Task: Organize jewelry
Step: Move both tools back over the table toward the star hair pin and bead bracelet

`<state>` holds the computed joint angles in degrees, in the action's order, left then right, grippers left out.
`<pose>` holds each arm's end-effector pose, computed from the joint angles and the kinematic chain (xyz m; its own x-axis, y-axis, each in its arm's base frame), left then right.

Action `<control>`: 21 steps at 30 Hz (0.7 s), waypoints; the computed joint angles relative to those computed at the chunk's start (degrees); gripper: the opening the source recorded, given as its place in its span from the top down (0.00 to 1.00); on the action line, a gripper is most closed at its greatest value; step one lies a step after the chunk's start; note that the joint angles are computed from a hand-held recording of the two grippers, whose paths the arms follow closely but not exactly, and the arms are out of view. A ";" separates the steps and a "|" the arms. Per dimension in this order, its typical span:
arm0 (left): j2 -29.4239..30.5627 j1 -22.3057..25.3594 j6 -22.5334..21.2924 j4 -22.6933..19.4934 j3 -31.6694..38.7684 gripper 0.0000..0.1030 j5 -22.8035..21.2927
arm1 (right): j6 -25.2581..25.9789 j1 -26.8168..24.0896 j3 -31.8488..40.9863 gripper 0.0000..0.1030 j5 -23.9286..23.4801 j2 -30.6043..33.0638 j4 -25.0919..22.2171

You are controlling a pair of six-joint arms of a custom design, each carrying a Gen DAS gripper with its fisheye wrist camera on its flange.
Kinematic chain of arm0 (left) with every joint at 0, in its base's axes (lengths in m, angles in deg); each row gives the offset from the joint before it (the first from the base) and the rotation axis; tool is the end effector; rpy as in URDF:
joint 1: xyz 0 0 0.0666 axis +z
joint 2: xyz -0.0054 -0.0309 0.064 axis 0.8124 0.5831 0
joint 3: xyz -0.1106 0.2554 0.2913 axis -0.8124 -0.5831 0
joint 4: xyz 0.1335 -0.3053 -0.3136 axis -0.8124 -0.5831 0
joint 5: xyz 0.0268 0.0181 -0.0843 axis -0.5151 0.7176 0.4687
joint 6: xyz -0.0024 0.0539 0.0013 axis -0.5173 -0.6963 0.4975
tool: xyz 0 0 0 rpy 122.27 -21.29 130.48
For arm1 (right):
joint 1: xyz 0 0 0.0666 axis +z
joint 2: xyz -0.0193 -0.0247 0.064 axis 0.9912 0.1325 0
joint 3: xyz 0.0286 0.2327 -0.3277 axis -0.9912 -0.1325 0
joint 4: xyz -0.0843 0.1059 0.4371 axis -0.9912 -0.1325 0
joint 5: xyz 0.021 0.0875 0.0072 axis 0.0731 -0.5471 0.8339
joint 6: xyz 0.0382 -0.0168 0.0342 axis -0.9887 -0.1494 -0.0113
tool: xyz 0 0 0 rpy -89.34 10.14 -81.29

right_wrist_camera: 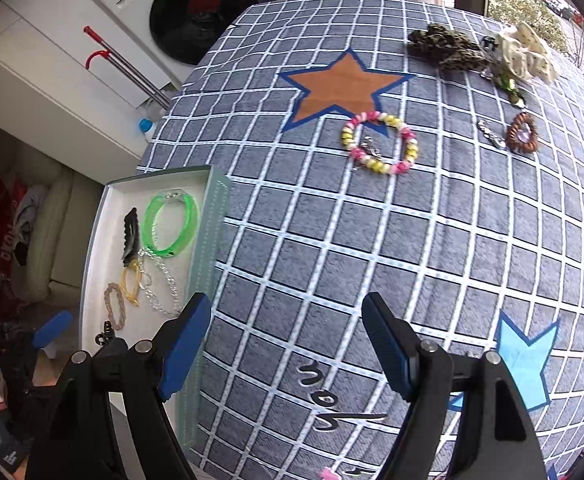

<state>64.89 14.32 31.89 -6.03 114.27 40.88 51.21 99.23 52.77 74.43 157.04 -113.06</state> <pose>0.5027 -0.4107 0.4390 -0.9318 -0.0267 -0.3620 -0.0361 0.9992 0.0194 0.5629 0.1793 0.4231 -0.9669 -0.0234 -0.2541 -0.1053 0.9437 0.3137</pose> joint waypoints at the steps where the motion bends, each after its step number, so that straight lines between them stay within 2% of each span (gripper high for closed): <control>1: 1.06 -0.56 -0.87 -0.09 1.58 0.00 0.38 | 0.24 -0.78 -1.34 0.22 0.92 -1.26 -0.28; 6: 6.50 -3.47 -5.10 -1.16 8.89 0.00 2.58 | 1.47 -4.54 -7.35 0.22 5.27 -6.18 -2.39; 12: 11.48 -5.97 -7.90 -3.02 14.53 0.00 6.28 | 3.02 -8.23 -12.56 0.22 7.67 -9.40 -4.42; 17: 14.15 -6.09 -7.10 -3.79 17.32 0.00 8.10 | 5.66 -9.13 -14.83 0.22 9.14 -10.22 -4.36; 21: 18.09 -4.80 -5.77 -4.74 22.72 0.00 9.26 | 8.08 -8.35 -15.78 0.22 10.21 -10.22 -3.45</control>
<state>82.98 9.52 26.11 -10.77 136.99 50.14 59.29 90.88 36.99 84.65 146.81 -116.51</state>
